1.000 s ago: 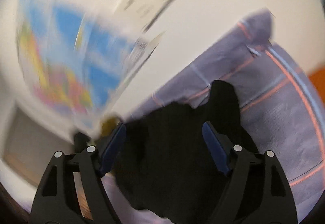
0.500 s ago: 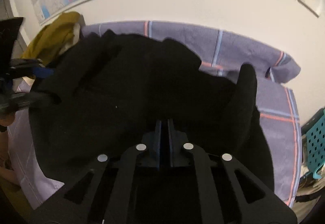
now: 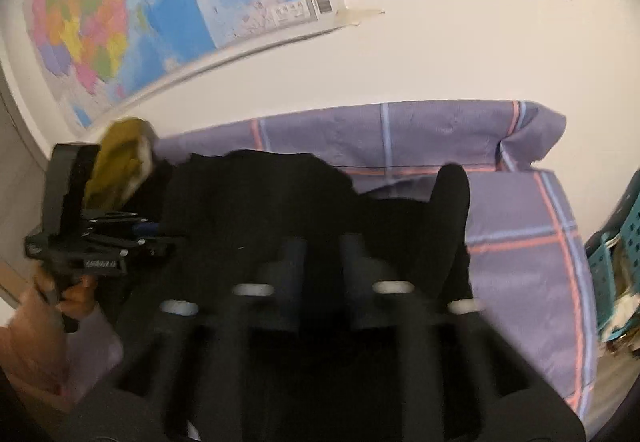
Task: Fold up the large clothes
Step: 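Lower the folded jacket onto the bed with both grippers and press it flat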
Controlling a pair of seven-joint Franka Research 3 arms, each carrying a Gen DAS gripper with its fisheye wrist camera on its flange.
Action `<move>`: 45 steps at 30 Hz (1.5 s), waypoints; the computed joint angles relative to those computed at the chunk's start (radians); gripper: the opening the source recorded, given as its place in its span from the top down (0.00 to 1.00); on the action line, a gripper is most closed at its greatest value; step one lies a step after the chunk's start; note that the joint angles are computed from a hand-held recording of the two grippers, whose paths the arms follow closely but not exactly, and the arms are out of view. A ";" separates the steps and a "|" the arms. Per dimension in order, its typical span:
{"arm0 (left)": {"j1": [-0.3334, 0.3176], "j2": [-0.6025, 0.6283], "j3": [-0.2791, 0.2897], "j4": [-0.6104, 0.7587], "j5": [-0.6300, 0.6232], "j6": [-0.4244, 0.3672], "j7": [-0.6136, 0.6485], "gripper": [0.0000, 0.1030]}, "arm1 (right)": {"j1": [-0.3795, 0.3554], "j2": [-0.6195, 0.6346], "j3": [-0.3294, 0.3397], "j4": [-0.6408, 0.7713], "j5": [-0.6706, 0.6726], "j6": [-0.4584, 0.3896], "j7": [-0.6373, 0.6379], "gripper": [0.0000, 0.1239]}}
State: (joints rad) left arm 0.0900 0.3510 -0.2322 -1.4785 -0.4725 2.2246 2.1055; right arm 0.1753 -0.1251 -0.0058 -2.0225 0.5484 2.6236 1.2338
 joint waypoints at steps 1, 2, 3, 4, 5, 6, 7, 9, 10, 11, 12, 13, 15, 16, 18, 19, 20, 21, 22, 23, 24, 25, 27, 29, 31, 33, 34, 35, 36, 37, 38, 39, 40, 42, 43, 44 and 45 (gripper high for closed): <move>0.020 -0.034 -0.005 -0.046 -0.044 0.043 0.029 0.43 | 0.004 -0.046 -0.005 -0.049 0.034 0.038 -0.031 0.52; 0.027 -0.070 -0.002 -0.094 -0.071 0.100 0.049 0.38 | 0.008 -0.075 -0.011 -0.073 0.049 0.047 -0.054 0.52; 0.035 -0.111 -0.001 -0.147 -0.106 0.162 0.082 0.35 | 0.011 -0.121 -0.019 -0.114 0.065 0.070 -0.081 0.48; 0.051 -0.161 -0.001 -0.206 -0.167 0.208 0.148 0.32 | 0.016 -0.162 -0.027 -0.152 0.081 0.081 -0.097 0.36; 0.057 -0.200 0.008 -0.248 -0.211 0.228 0.195 0.30 | 0.019 -0.189 -0.035 -0.178 0.090 0.085 -0.105 0.30; 0.061 -0.254 0.022 -0.310 -0.261 0.265 0.245 0.24 | 0.024 -0.218 -0.045 -0.206 0.103 0.086 -0.114 0.23; 0.056 -0.288 0.036 -0.351 -0.289 0.287 0.277 0.20 | 0.039 -0.261 -0.064 -0.249 0.132 0.083 -0.149 0.22; 0.046 -0.359 0.069 -0.438 -0.319 0.311 0.338 0.17 | 0.041 -0.308 -0.070 -0.311 0.131 0.076 -0.172 0.22; 0.035 -0.391 0.083 -0.487 -0.311 0.326 0.345 0.16 | 0.034 -0.320 -0.062 -0.336 0.118 0.082 -0.165 0.22; 0.026 -0.420 0.097 -0.535 -0.299 0.334 0.346 0.16 | 0.029 -0.327 -0.056 -0.360 0.104 0.087 -0.159 0.22; 0.020 -0.435 0.113 -0.559 -0.288 0.322 0.342 0.14 | 0.020 -0.324 -0.048 -0.377 0.087 0.088 -0.141 0.22; 0.012 -0.442 0.126 -0.577 -0.270 0.312 0.327 0.14 | 0.010 -0.319 -0.037 -0.389 0.068 0.093 -0.116 0.22; -0.008 -0.451 0.143 -0.618 -0.217 0.327 0.293 0.13 | 0.049 -0.308 -0.067 -0.403 0.114 0.117 -0.142 0.33; -0.020 -0.444 0.144 -0.635 -0.174 0.357 0.267 0.13 | 0.098 -0.292 -0.116 -0.387 0.192 0.100 -0.194 0.47; -0.046 -0.426 0.168 -0.632 -0.216 0.363 0.290 0.25 | 0.122 -0.277 -0.137 -0.363 0.271 0.100 -0.244 0.70; -0.054 -0.416 0.177 -0.618 -0.247 0.335 0.294 0.38 | 0.132 -0.276 -0.148 -0.347 0.307 0.085 -0.277 0.81; -0.056 -0.409 0.179 -0.609 -0.248 0.331 0.279 0.43 | 0.123 -0.283 -0.143 -0.336 0.318 0.070 -0.276 0.82; -0.056 -0.406 0.178 -0.599 -0.228 0.334 0.250 0.59 | 0.117 -0.298 -0.147 -0.330 0.340 0.049 -0.277 0.84; -0.052 -0.406 0.183 -0.585 -0.225 0.320 0.234 0.72 | 0.121 -0.327 -0.161 -0.327 0.382 0.037 -0.302 0.84; -0.042 -0.406 0.198 -0.557 -0.257 0.258 0.225 0.74 | 0.122 -0.361 -0.171 -0.332 0.416 0.027 -0.327 0.84; -0.027 -0.408 0.217 -0.533 -0.304 0.184 0.230 0.78 | 0.125 -0.402 -0.190 -0.335 0.451 0.004 -0.357 0.85; -0.018 -0.417 0.224 -0.526 -0.331 0.145 0.236 0.79 | 0.115 -0.434 -0.189 -0.344 0.458 -0.001 -0.372 0.85; -0.002 -0.431 0.241 -0.518 -0.389 0.056 0.280 0.78 | 0.078 -0.459 -0.185 -0.361 0.430 -0.009 -0.378 0.85; 0.002 -0.430 0.238 -0.511 -0.381 -0.029 0.297 0.77 | -0.002 -0.415 -0.160 -0.357 0.338 -0.058 -0.233 0.83; -0.013 -0.434 0.202 -0.533 -0.261 0.022 0.262 0.69 | -0.113 -0.342 -0.075 -0.343 0.117 -0.123 -0.049 0.69; -0.021 -0.418 0.192 -0.525 -0.190 0.033 0.200 0.65 | -0.115 -0.337 -0.056 -0.353 0.050 -0.114 -0.023 0.66; -0.021 -0.419 0.196 -0.523 -0.206 0.039 0.199 0.61 | -0.116 -0.358 -0.042 -0.363 0.026 -0.080 -0.009 0.60; -0.020 -0.425 0.200 -0.526 -0.223 0.051 0.203 0.60 | -0.118 -0.371 -0.036 -0.367 0.006 -0.059 0.008 0.56; -0.020 -0.441 0.204 -0.539 -0.253 0.074 0.220 0.54 | -0.138 -0.393 -0.010 -0.372 -0.038 -0.022 0.051 0.47; -0.023 -0.464 0.211 -0.552 -0.297 0.099 0.259 0.43 | -0.151 -0.410 0.008 -0.382 -0.075 0.020 0.082 0.44; -0.028 -0.481 0.215 -0.562 -0.313 0.117 0.277 0.37 | -0.155 -0.421 0.020 -0.387 -0.103 0.062 0.102 0.44; -0.037 -0.496 0.217 -0.572 -0.328 0.145 0.303 0.30 | -0.139 -0.431 0.018 -0.386 -0.113 0.102 0.102 0.44; -0.049 -0.504 0.212 -0.570 -0.320 0.170 0.313 0.30 | -0.109 -0.430 -0.001 -0.381 -0.110 0.120 0.084 0.45; -0.072 -0.482 0.204 -0.534 -0.280 0.163 0.319 0.30 | -0.018 -0.392 -0.042 -0.339 -0.085 0.122 0.010 0.45; -0.081 -0.464 0.196 -0.515 -0.258 0.164 0.314 0.30 | 0.009 -0.365 -0.051 -0.316 -0.077 0.112 -0.017 0.45; -0.090 -0.442 0.185 -0.496 -0.227 0.169 0.304 0.30 | 0.030 -0.320 -0.053 -0.280 -0.077 0.093 -0.044 0.47; -0.099 -0.404 0.168 -0.462 -0.171 0.168 0.274 0.30 | 0.031 -0.289 -0.048 -0.256 -0.085 0.076 -0.052 0.49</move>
State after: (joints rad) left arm -0.0090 -0.0532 -0.0645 -1.9403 -0.6430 2.3930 2.3793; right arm 0.2066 -0.4138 -0.0536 -2.2782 0.4635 2.6993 1.1818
